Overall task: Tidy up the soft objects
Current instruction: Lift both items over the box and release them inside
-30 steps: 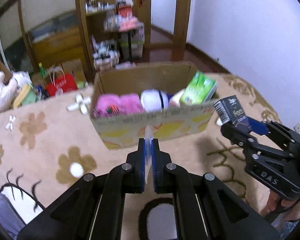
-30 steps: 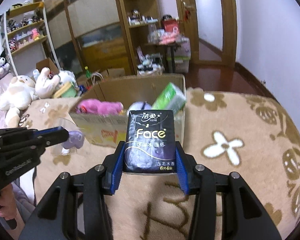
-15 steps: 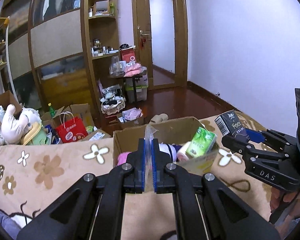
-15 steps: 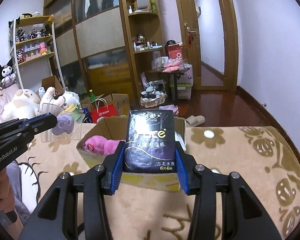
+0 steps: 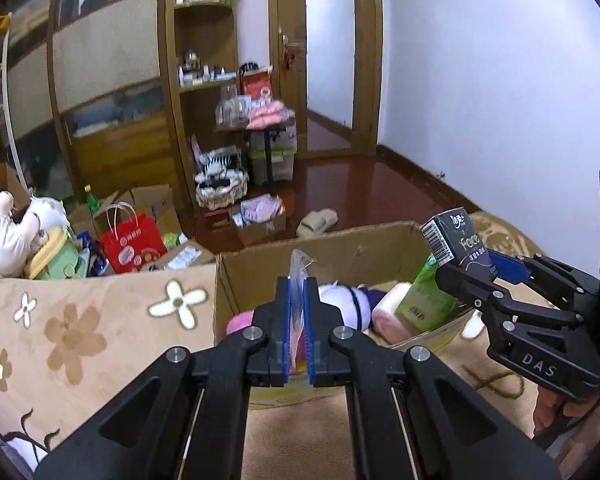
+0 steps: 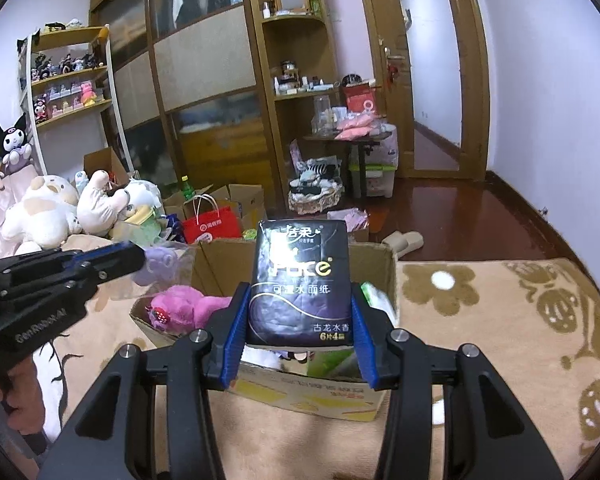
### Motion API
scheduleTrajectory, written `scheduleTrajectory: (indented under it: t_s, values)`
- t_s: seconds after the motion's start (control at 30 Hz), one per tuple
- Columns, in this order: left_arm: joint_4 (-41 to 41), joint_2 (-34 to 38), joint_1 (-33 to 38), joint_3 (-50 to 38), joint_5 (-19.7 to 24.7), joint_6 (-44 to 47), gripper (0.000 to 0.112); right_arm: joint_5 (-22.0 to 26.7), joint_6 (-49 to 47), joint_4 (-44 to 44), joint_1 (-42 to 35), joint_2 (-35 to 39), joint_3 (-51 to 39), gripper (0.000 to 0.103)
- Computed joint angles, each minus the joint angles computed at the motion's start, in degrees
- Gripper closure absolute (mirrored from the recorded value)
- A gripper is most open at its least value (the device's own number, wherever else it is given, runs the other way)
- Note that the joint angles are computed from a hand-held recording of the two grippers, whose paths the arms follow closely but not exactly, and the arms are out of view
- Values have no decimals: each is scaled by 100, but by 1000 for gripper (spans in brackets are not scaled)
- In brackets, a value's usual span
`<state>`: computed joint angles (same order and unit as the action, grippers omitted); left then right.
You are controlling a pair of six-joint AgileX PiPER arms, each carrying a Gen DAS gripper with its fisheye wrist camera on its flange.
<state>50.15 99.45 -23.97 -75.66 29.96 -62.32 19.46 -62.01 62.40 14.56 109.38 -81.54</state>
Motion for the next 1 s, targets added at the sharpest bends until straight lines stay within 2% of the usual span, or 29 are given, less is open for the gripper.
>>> scheduleTrajectory:
  t_s: [0.17, 0.33, 0.4, 0.63, 0.73, 0.8, 0.87, 1.0]
  values:
    - [-352, 323, 151, -162, -28, 294, 106, 65, 598, -485, 92, 336, -288, 54]
    - [-460, 491, 214, -231, -34, 388, 104, 144, 812, -571, 78, 582, -483, 54]
    - [-591, 533, 223, -303, 23, 526, 96, 132, 830, -612, 86, 621, -519, 54]
    - [-1148, 628, 385, -452, 201, 918, 90, 154, 832, -678, 135, 672, -567, 52]
    - [-1226, 562, 428, -396, 220, 903, 83, 191, 853, -682, 150, 672, -564, 49]
    - [-1166, 507, 433, -348, 235, 808, 68, 183, 849, -656, 155, 654, -542, 47]
    - [-992, 436, 411, -272, 248, 639, 58, 141, 763, -580, 164, 598, -459, 41]
    - [-911, 335, 373, -235, 380, 640, 47, 38, 449, -281, 122, 398, -188, 34]
